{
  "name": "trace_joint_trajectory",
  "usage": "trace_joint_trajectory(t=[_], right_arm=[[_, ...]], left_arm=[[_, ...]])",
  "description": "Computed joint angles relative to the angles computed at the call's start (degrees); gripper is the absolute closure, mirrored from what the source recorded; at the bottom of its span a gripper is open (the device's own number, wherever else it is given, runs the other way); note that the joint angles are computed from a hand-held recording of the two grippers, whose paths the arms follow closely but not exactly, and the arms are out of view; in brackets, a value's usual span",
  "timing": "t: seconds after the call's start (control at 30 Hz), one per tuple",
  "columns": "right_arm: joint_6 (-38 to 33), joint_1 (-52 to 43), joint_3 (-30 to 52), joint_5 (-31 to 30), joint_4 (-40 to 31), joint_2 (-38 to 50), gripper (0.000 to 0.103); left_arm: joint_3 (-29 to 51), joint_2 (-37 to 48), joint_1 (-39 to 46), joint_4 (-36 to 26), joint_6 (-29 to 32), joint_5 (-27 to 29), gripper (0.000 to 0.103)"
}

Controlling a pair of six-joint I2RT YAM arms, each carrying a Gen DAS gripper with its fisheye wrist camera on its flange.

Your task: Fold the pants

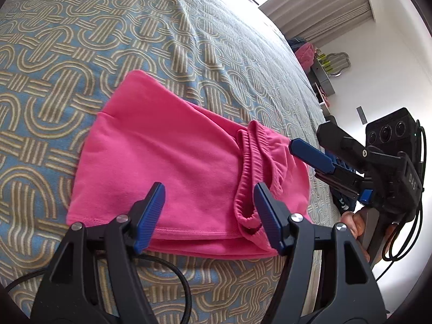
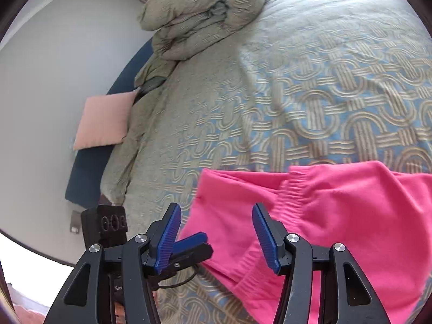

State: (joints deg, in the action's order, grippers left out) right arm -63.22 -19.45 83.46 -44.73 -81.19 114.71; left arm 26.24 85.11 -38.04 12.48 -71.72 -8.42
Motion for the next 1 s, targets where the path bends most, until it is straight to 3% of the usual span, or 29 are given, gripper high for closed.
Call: trace_joint_trajectory(t=[0.13,0.27,0.4,0.53,0.6,0.63,0.87,1.0], right_arm=[[-2.3,-4.4,-3.6,0.5,2.6,-3.3,0.047],[-2.0,-14.9,1.0,2.2,1.7,1.0,0.045],[0.0,-21.6,4.8,5.7,2.6,4.3,0.044],[-1.2,-25.3,7.8,6.9,0.8,7.1,0.044],[-1.4,-25.8,8.0,7.0,0.7,7.5,0.044],[-1.2,-25.8,7.9,6.9,1.0,7.6,0.044],[-0.1,-25.6,5.5,5.5,4.2,5.1,0.044],[-0.5,-26.5,7.4,4.1,2.5,4.9,0.044]], left_arm=[[1.6,1.0,-0.5,0.2,2.0,0.5,0.034],[9.0,9.4,-0.2,1.4,8.0,6.9,0.025],[17.7,18.4,0.5,0.4,12.5,12.9,0.024],[22.5,21.3,0.9,-1.6,15.1,12.6,0.025],[23.5,21.6,1.6,-2.3,15.6,13.8,0.061],[24.1,21.8,2.0,-3.2,16.0,14.7,0.09],[20.2,12.3,-0.3,-3.8,13.4,9.8,0.09],[22.4,3.8,-1.9,-14.0,19.5,3.8,0.09]])
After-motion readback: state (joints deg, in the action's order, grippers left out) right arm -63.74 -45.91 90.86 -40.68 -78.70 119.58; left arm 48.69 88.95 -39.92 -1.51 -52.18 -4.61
